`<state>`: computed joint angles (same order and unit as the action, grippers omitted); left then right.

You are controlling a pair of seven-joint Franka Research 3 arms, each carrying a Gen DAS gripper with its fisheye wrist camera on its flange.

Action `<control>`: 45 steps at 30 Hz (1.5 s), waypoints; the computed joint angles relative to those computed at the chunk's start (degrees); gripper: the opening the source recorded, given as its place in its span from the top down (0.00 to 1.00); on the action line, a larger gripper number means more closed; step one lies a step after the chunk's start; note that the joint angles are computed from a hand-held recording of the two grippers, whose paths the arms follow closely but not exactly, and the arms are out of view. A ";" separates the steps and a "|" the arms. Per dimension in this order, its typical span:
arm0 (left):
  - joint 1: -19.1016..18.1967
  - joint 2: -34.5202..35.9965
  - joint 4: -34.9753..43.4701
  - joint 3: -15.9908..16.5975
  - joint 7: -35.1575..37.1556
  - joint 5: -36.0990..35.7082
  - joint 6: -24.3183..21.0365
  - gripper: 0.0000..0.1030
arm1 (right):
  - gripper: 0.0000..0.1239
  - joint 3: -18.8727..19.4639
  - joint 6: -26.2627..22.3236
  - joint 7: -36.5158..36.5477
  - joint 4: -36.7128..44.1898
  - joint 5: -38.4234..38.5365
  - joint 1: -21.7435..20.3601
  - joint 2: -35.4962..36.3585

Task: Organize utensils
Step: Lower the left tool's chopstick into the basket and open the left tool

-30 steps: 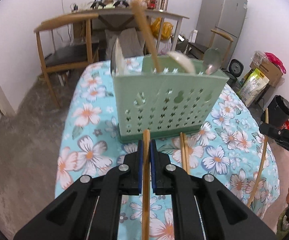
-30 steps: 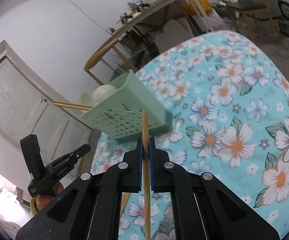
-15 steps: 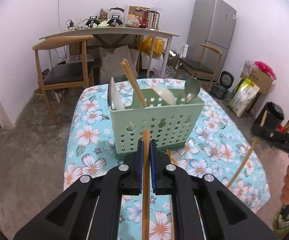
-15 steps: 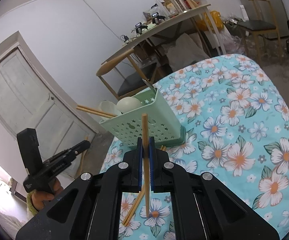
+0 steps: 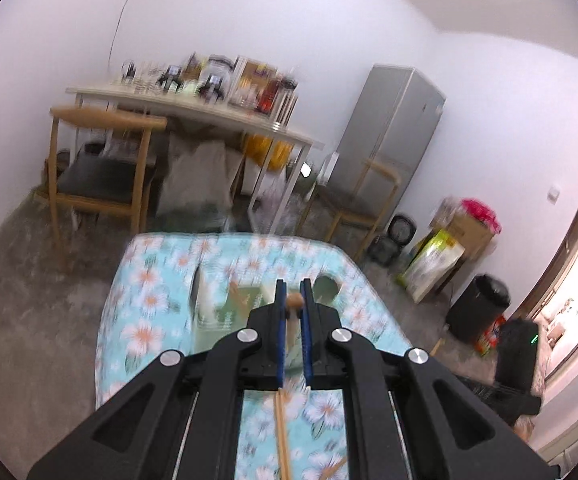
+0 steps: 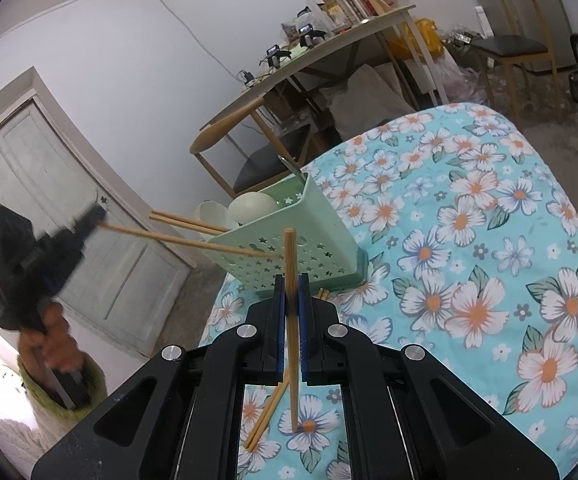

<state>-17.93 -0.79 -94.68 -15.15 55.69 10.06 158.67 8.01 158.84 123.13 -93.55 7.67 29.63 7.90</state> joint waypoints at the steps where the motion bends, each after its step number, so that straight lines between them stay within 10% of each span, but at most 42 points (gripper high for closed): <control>1: 0.02 0.44 1.21 -0.02 -0.46 1.23 0.25 0.94 | 0.97 -0.03 0.05 0.04 -0.16 0.07 -0.02 -0.10; 25: -4.29 15.79 26.09 5.31 -11.34 22.76 -5.07 0.95 | 0.97 -0.15 0.02 -0.69 -0.82 2.33 -1.09 -0.15; 42: -5.25 19.00 20.70 9.09 -23.45 29.09 3.20 0.94 | 0.97 -0.26 -1.45 -0.38 -0.19 2.04 -1.05 0.10; 45: -4.34 18.18 18.62 8.31 -23.32 27.01 4.50 0.73 | 0.97 -0.30 -1.75 -0.17 -0.01 1.59 -0.98 0.19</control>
